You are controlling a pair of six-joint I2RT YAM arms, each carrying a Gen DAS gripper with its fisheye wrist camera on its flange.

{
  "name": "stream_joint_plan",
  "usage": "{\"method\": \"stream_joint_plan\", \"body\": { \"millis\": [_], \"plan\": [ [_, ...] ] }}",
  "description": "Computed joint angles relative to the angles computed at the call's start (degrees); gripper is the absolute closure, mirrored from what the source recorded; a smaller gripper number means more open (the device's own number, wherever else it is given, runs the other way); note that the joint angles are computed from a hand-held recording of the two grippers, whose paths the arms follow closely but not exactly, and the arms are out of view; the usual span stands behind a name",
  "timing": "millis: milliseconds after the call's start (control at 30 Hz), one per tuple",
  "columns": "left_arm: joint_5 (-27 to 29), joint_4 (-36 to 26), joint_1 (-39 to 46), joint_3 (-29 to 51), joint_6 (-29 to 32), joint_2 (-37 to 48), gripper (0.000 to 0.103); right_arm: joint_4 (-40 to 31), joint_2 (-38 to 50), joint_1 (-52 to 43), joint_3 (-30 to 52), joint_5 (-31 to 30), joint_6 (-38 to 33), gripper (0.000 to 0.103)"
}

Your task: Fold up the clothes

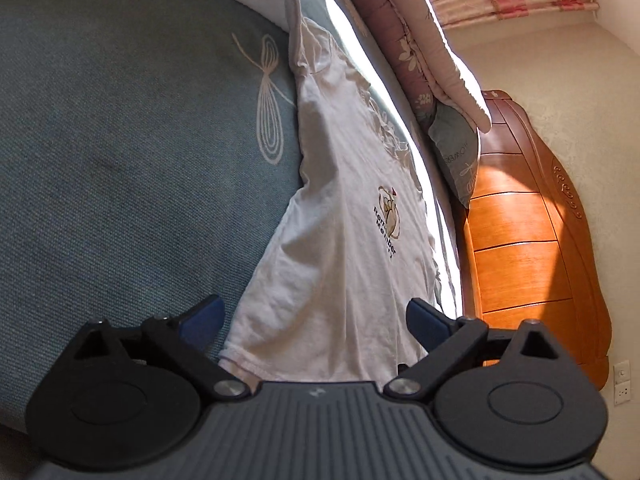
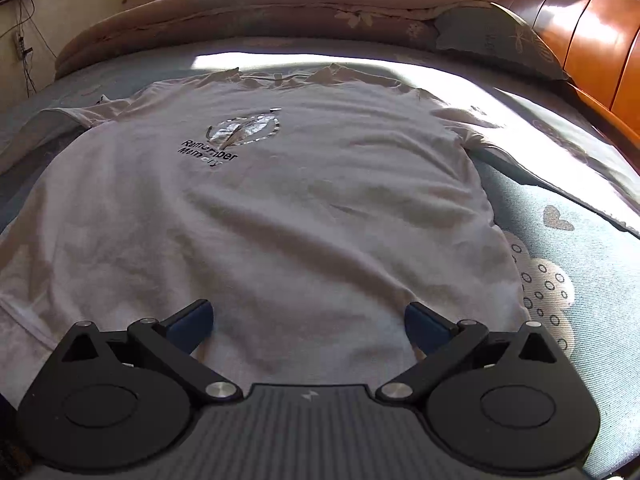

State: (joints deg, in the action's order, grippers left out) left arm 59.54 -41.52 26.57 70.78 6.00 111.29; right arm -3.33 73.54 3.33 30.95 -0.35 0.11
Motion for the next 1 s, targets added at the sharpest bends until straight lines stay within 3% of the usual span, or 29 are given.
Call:
{"method": "stream_joint_plan", "body": {
  "millis": [200,300,333,400,467,533,667,800,1000],
  "plan": [
    [-0.7,7.4,-3.5,1.4,-4.4,1.3,0.007,0.2,-0.3,0.2,-0.4,0.3,0.8,0.0],
    [-2.0,8.1,-3.3,-0.5,-3.2,-0.3,0.019,0.1,-1.1,-0.1,-0.9,0.0,1.8,0.0],
    [-2.1,6.9,-2.8,-0.6,-2.3,-0.4,0.027,0.2,-1.4,-0.4,-1.1,-0.4,1.9,0.0],
    [-3.4,4.9,-1.9,-0.5,-2.2,-0.2,0.053,0.5,-1.6,-0.4,-1.5,-0.4,1.8,0.0],
    [-5.6,5.0,-1.4,-0.8,-2.8,-0.3,0.091,0.9,-1.6,-0.4,-1.8,-0.2,1.5,0.0],
    [-7.8,6.7,-1.3,-1.7,-5.8,-0.6,0.102,1.2,-1.4,0.3,-1.8,0.9,1.2,0.0],
    [-9.8,9.2,-1.5,-5.9,-4.4,-5.4,0.103,1.0,-1.8,-0.2,-2.1,0.2,0.5,0.0],
    [-8.9,7.1,0.7,-7.0,-2.8,-8.3,0.103,1.3,-2.1,-0.6,-2.4,-0.2,0.5,0.0],
    [-12.2,6.0,1.9,-3.3,-1.6,-8.1,0.102,1.5,-1.7,-0.1,-2.3,0.8,0.6,0.0]
  ]
}}
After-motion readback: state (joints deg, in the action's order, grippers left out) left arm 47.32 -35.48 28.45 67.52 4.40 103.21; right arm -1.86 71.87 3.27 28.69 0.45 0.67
